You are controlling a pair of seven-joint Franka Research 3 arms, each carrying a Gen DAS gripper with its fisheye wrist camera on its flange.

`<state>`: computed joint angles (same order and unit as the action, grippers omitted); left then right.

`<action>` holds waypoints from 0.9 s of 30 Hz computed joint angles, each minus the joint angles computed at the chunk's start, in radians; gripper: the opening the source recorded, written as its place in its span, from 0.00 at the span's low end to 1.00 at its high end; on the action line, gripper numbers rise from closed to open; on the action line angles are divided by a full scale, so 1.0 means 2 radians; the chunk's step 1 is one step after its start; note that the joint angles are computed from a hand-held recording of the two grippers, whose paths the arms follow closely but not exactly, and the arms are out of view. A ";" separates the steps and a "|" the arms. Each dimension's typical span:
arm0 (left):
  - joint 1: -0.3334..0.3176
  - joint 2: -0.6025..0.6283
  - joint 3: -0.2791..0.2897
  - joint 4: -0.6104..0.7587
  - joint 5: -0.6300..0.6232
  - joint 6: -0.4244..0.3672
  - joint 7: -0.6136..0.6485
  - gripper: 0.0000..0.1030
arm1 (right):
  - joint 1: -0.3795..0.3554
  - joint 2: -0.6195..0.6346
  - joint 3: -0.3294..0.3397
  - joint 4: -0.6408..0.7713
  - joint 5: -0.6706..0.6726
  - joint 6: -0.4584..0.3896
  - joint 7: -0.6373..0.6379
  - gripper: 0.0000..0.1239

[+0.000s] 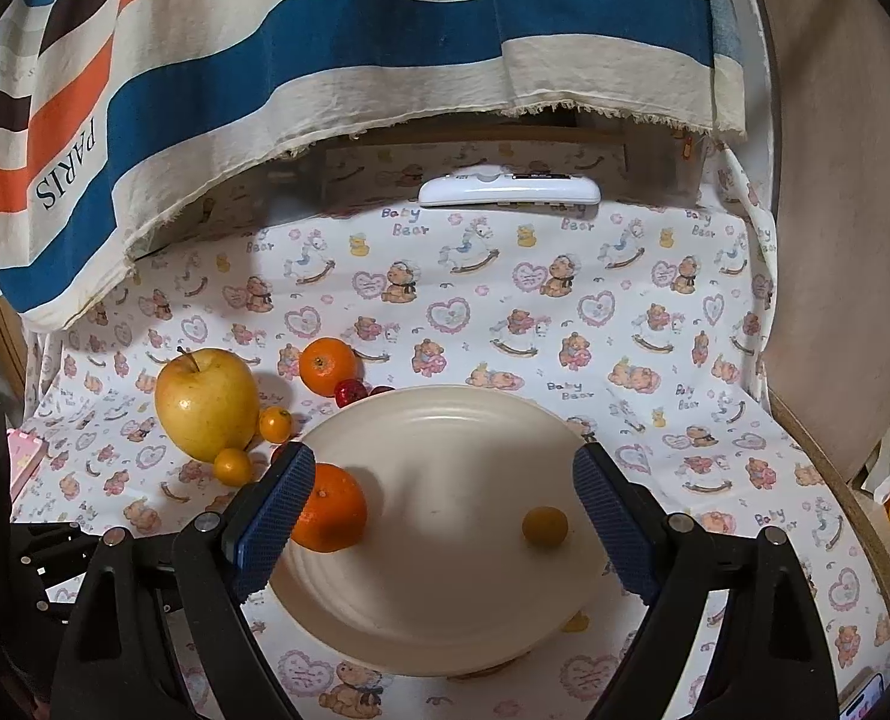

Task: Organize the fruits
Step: 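Lower the left tool onto a small brownish fruit and close it, then lift the brownish fruit with the left tool while the right tool reaches a small yellow fruit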

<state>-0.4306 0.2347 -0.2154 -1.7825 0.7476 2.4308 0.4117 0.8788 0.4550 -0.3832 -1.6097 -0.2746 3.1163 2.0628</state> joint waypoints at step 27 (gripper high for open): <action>0.013 -0.093 -0.024 -0.079 0.378 -0.094 -0.332 0.22 | 0.001 -0.006 0.011 -0.011 0.030 0.040 -0.062 0.72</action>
